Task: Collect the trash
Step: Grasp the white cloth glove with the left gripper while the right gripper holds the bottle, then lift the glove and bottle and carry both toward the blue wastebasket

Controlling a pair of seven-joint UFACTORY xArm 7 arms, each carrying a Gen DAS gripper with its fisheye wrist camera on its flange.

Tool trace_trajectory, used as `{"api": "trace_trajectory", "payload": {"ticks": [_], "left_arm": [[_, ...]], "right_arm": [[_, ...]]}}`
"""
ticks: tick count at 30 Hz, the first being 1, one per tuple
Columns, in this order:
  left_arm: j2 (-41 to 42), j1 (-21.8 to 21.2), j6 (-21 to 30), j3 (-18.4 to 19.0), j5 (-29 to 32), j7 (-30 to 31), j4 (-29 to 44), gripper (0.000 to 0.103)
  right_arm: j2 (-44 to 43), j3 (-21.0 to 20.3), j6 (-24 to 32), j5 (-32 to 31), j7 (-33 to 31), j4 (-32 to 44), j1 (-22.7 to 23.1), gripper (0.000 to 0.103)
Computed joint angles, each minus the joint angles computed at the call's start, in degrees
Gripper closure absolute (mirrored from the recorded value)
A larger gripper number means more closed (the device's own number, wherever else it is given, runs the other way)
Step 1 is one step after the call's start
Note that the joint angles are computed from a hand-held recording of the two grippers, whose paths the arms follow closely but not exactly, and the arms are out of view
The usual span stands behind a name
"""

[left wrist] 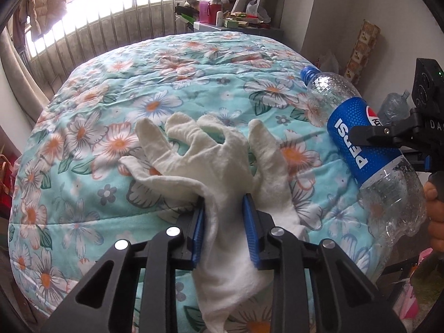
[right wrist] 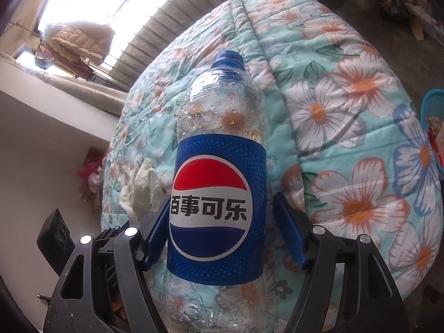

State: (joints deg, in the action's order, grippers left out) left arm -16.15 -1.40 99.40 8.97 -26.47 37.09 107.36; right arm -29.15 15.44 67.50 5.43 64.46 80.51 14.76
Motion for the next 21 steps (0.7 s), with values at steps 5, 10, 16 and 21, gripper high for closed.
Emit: {"api": "trace_trajectory", "payload": {"ticks": [5,10,16,21], "left_arm": [[-1.6,-0.3,-1.5,-0.4,0.9,0.7,-1.7,0.080],[-1.8,-0.7,-2.0,-0.2,1.2,0.8,-2.1,0.080],[-1.8,-0.9,-2.1,-0.2,1.4,1.0,-2.2,0.080],[-2.2,-1.0,-2.5,-0.3,1.6,1.0,-2.8,0.080]], "right_arm": [[0.2,1.6,2.8,-2.6,0.3,2.3,-0.5,0.046],[-0.5,2.2,5.3,-2.9,0.5,2.9,-0.3,0.046],[1.0,3.0,8.2,-4.0,-0.3,4.5,-0.2,0.044],[2.2,2.9,8.3,-4.2,-0.2,5.1,0.1,0.043]]}}
